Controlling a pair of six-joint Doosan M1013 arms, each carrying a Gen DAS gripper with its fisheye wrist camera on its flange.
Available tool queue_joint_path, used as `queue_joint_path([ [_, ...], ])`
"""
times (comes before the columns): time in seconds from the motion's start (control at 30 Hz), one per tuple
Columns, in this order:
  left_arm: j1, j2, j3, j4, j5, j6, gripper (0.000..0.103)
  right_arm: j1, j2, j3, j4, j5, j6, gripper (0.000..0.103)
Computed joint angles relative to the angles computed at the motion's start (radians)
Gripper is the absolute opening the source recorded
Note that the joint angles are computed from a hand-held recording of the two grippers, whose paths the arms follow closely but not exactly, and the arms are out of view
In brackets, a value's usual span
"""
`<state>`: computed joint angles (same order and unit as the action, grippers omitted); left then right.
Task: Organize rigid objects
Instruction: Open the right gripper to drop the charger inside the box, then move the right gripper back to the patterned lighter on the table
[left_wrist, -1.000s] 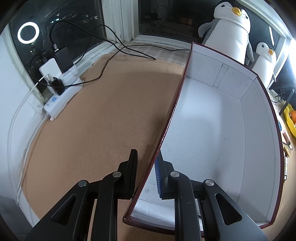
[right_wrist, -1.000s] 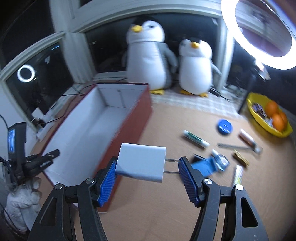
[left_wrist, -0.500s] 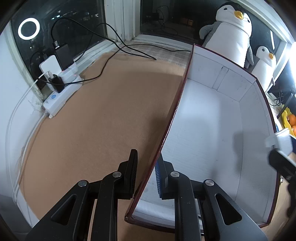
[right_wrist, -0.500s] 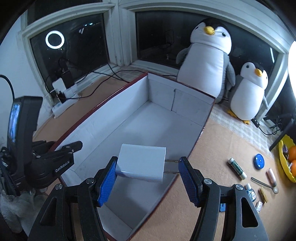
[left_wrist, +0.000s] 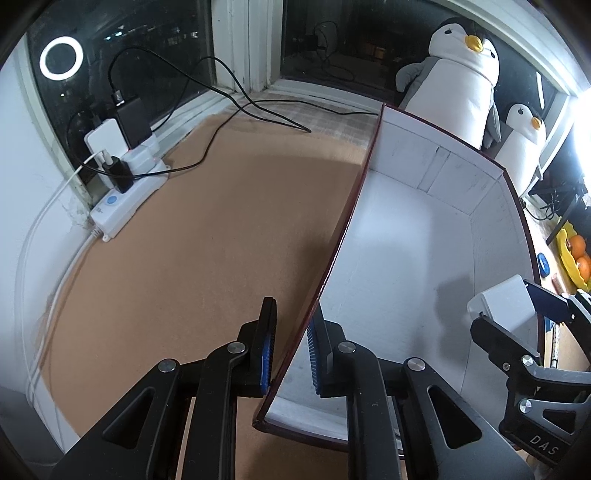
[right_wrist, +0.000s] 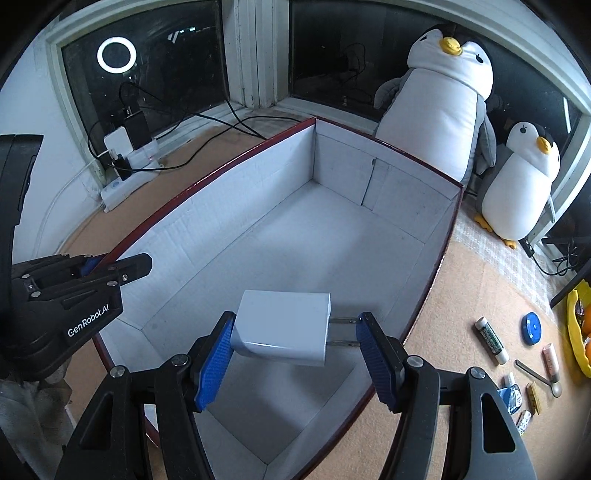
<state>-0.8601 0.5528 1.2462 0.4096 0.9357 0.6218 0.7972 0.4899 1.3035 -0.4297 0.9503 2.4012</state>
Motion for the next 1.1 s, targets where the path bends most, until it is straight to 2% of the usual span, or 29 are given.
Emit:
queue_joint_path([
  [0.27,-0.002,0.002,-0.005,0.007,0.011,0.0,0.015,-0.001,-0.011,0.011,-0.01,-0.026,0.015,0.064],
  [0.53,-0.008,0.01,-0.022,0.024,0.041,-0.002,0.015,-0.01,-0.05,0.056,-0.004,-0.078,0.067,0.066],
  [0.87,-0.018,0.025,-0.05,0.044,0.095,0.005,0.015,-0.027,-0.162,0.187,-0.07,-0.161,0.244,0.066],
  [1.1,-0.023,0.038,-0.07,0.056,0.133,0.014,0.016,-0.053,-0.259,0.319,-0.138,-0.142,0.437,0.066],
])
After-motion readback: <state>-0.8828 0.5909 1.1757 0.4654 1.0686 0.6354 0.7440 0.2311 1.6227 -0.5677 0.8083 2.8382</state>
